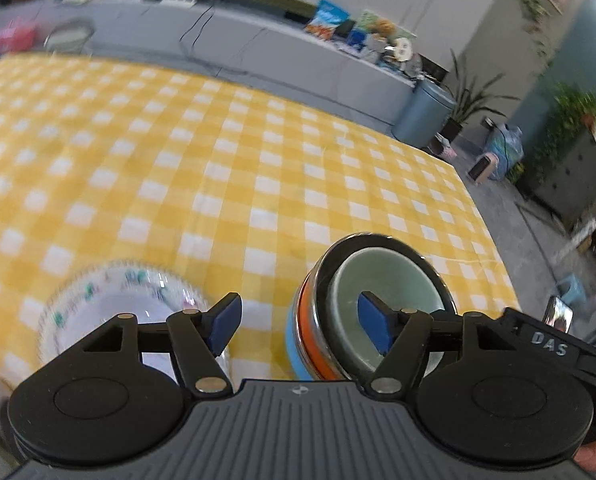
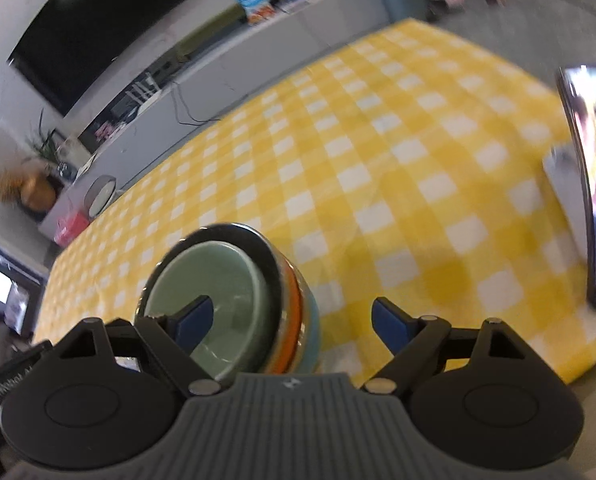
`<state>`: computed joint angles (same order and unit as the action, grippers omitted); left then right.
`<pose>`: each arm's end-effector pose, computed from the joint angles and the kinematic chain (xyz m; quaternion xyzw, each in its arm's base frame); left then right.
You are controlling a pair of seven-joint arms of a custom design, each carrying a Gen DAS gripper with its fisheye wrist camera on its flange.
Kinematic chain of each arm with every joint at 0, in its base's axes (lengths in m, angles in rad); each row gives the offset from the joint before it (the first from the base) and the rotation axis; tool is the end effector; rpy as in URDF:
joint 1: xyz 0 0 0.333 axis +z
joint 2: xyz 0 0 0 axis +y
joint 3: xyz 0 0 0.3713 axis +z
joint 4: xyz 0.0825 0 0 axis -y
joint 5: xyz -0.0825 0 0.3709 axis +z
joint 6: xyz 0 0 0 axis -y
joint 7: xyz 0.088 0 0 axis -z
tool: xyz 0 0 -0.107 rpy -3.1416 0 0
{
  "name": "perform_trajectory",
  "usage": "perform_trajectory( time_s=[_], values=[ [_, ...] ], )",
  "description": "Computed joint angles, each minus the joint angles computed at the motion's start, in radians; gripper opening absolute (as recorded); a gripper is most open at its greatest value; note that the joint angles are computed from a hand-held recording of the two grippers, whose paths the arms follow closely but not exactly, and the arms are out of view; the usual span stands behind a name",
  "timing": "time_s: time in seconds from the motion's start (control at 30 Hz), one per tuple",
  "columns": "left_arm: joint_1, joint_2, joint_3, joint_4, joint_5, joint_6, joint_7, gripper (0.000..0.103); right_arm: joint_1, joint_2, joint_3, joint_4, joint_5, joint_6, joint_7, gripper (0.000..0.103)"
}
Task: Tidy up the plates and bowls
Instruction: 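Close both grippers on the rim of the nested bowl stack, then lift the bowl stack and lower it onto the sticker plate stack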
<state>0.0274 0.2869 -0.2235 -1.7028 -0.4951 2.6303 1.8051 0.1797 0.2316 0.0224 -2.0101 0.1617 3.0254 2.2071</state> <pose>0.6811 -0.1029 0.5579 -0.6423 0.6718 -0.3614 0.0740 0.6341 0.1164 0.4950 -0.4352 0.8149 -0.0975 0.3702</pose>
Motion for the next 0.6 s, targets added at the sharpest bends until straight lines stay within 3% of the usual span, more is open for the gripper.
perform_trajectory(
  time_s=[0.07, 0.17, 0.47, 0.6],
  values=[
    [0.005, 0.012, -0.001, 0.005, -0.022, -0.014, -0.025, 0.078, -0.079, 0.01, 0.089, 0.007, 0.125, -0.002, -0.072, 0.088],
    [0.02, 0.034, -0.017, 0.021, -0.075, -0.037, -0.034, 0.078, -0.141, 0.035, 0.161, 0.038, 0.275, -0.041, -0.155, 0.088],
    [0.052, 0.111, -0.04, 0.103, -0.18, -0.181, -0.058, 0.078, -0.203, 0.077, 0.237, 0.093, 0.625, -0.088, -0.398, 0.087],
    [0.058, 0.141, -0.041, 0.129, -0.207, -0.224, -0.075, 0.076, -0.201, 0.078, 0.241, 0.1, 0.749, -0.1, -0.484, 0.08]
  ],
)
